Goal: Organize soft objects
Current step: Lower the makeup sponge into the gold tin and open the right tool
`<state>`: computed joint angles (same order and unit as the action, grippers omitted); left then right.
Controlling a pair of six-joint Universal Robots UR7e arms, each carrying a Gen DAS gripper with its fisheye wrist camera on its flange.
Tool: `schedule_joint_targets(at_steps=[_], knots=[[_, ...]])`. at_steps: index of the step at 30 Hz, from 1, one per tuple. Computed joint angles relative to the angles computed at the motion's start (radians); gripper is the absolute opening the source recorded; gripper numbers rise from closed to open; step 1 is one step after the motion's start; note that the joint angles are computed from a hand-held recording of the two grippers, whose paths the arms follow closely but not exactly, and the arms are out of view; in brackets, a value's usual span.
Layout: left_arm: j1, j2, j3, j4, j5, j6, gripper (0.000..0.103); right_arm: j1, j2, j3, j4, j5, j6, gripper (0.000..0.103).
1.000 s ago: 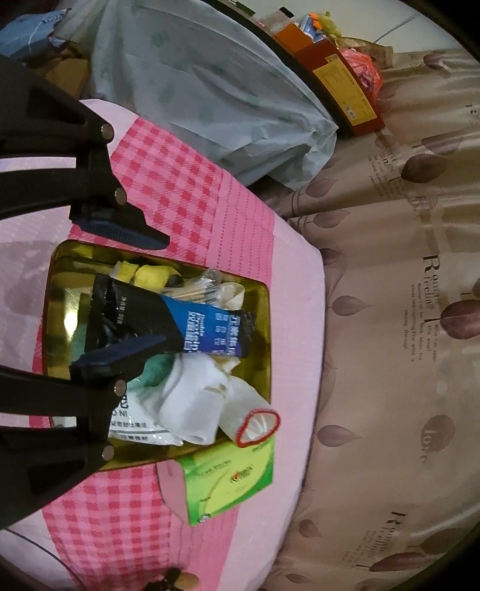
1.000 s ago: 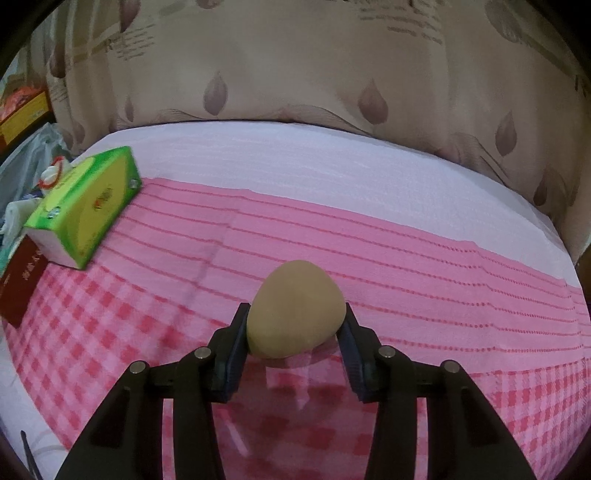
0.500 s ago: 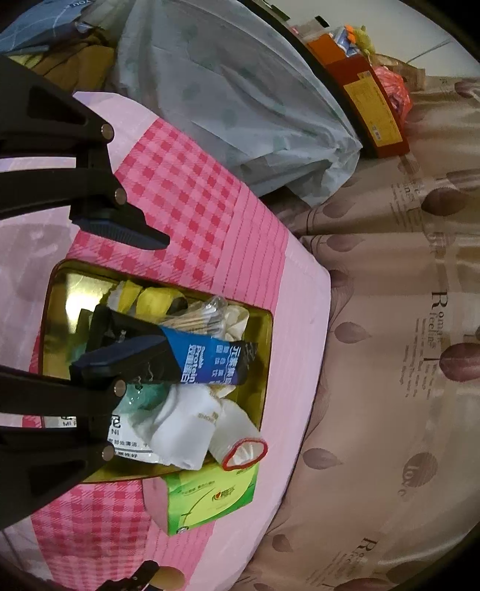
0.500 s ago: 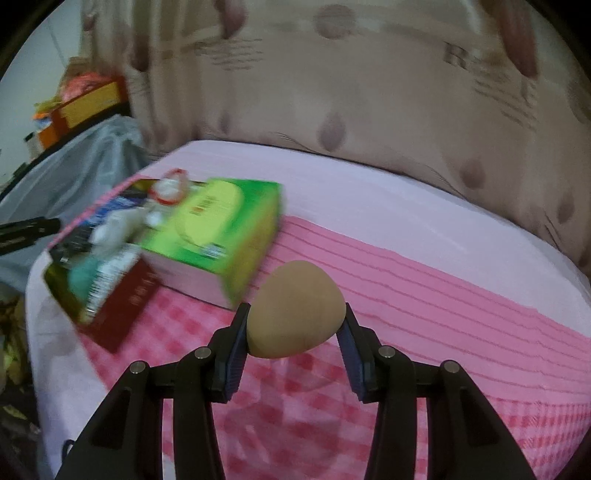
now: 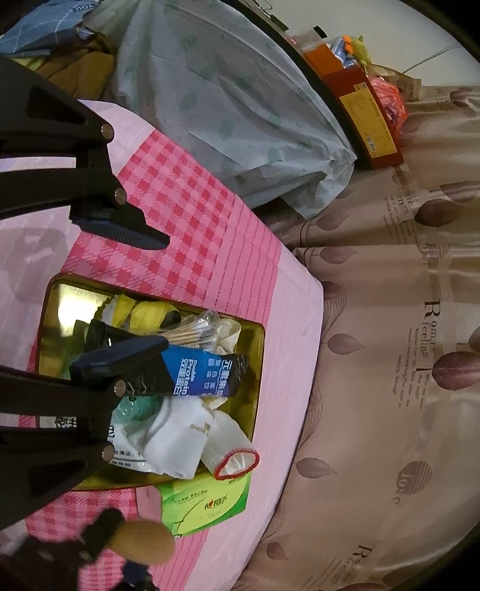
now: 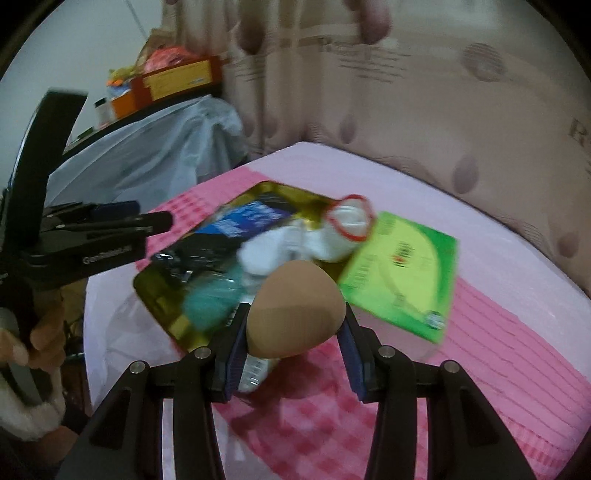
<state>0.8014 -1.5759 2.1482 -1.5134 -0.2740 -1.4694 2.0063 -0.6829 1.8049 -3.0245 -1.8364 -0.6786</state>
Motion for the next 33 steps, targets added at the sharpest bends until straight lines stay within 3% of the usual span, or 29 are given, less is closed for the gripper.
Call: schedule_joint_targets(at_steps=[13,28,33], knots=[[-0.001,-0.011,0.007,-0.009,-0.002,0.002,0.049,0.033,0.095,-0.051,0.011,-0.052,0.029,0.043],[-0.002,-0.006,0.01,-0.05,0.001,0.04,0.049,0.036,0.114,-0.047,0.005,-0.076,0.059,0.046],[-0.002,-0.006,0.013,-0.061,0.001,0.049,0.049,0.038,0.112,-0.043,0.007,-0.068,0.069,0.058]])
